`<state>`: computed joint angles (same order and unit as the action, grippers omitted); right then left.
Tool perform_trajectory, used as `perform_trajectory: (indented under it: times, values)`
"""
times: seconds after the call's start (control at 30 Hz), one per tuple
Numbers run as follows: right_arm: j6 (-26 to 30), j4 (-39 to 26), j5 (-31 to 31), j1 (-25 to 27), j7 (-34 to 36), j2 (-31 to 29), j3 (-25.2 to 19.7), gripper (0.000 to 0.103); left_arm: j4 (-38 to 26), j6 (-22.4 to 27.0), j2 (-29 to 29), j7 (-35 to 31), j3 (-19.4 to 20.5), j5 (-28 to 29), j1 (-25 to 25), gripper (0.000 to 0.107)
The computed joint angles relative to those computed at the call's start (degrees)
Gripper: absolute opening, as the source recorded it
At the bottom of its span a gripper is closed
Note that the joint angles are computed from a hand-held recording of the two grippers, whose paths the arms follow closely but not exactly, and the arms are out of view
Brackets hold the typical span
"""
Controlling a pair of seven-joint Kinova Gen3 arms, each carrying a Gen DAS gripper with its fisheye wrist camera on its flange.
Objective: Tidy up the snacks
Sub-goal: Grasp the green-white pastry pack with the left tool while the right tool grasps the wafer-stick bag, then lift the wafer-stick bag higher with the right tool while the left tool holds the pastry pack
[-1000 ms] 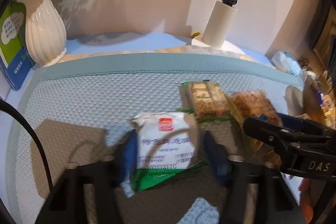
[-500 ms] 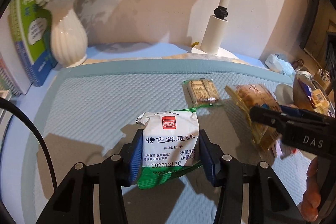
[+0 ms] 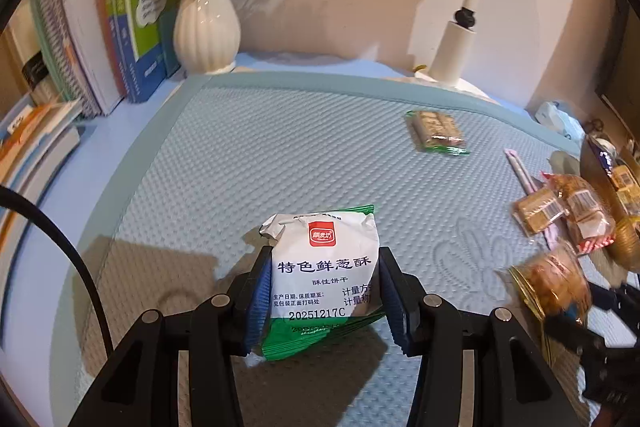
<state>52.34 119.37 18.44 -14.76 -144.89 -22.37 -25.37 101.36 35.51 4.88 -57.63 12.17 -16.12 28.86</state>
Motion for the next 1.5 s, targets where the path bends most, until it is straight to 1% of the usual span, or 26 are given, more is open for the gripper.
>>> perform_trajectory:
  times: [0.1,0.17,0.2,0.3,0.4,0.53,0.63,0.7,0.83,0.97,1.07,1.17,1.27,1.33,1.4,1.43,1.47,1.5]
  values:
    - [-0.4,0.9,2.0,0.7,-1.6,-0.7,-2.6,0.066,-0.1,0.3,0.6,0.4,-0.1,-0.3,0.2,0.048]
    - [-1.9,1.8,2.2,0.5,-1.8,-1.2,-2.3,0.068,0.1,-0.3,0.6,-0.7,-0.1,0.5,0.0,0.048]
    - [-2.8,2.3,1.9,0.3,-1.5,-1.5,-1.7,0.070,0.4,-0.7,0.5,-0.8,-0.1,0.3,0.0,0.048]
    - [-5.6,3.9,-0.7,-0.2,0.4,-2.9,1.5,0.073,1.1,-1.9,0.1,-3.0,0.0,2.3,-0.7,0.048]
    - [-7.3,4.7,-3.7,0.0,3.0,-4.0,3.9,0.074,1.4,-2.4,-0.2,-4.0,0.0,3.3,-1.0,0.048]
    - [-7.3,4.7,-5.2,2.1,4.3,-4.3,2.4,0.075,1.7,-2.8,-0.4,-4.2,0.1,3.0,-0.8,0.048]
    - [-6.7,4.3,-4.9,3.3,4.5,-3.9,0.7,0.076,2.0,-3.1,-0.6,-4.2,0.1,3.0,-0.8,0.048]
    - [-6.4,4.0,-4.5,3.9,4.3,-3.7,-0.4,0.076,2.2,-3.5,-0.7,-5.3,0.1,4.2,-1.3,0.048]
    - [-7.0,4.5,-5.4,3.3,5.3,-4.3,0.8,0.077,2.3,-3.9,-0.8,-7.1,0.1,6.3,-2.1,0.048]
    - [-7.9,5.1,-7.2,3.4,6.2,-5.1,2.7,0.081,2.4,-4.0,-0.9,-7.5,0.1,6.7,-2.2,0.048]
    - [-8.4,5.4,-8.5,3.7,7.1,-5.5,3.7,0.082,2.5,-4.1,-0.9,-7.9,0.1,7.1,-2.3,0.048]
    - [-6.6,4.6,-8.4,5.1,6.6,-5.6,1.7,0.082,2.6,-4.2,-1.0,-8.8,0.2,8.2,-2.6,0.048]
    - [-3.7,4.3,-7.5,6.7,4.8,-7.4,-1.3,0.081,2.7,-4.5,-1.1,-10.3,0.2,10.0,-3.1,0.048]
    - [-1.0,4.8,-7.3,7.8,3.4,-9.5,-2.6,0.081,3.0,-5.0,-1.3,-12.7,0.3,12.4,-3.8,0.048]
    - [1.7,5.4,-7.6,9.1,2.1,-11.8,-3.1,0.081,3.0,-5.1,-1.4,-13.4,0.3,13.1,-4.0,0.048]
    - [2.6,5.5,-7.9,9.3,2.0,-12.5,-2.6,0.081,3.0,-5.1,-1.4,-13.8,0.3,13.4,-4.0,0.048]
    - [3.1,5.5,-8.5,9.3,2.2,-13.3,-1.8,0.082,3.1,-5.2,-1.4,-14.0,0.3,13.6,-4.1,0.048]
    - [3.1,5.5,-9.5,8.5,2.8,-14.2,0.0,0.082,3.1,-5.2,-1.5,-14.0,0.3,13.6,-4.1,0.048]
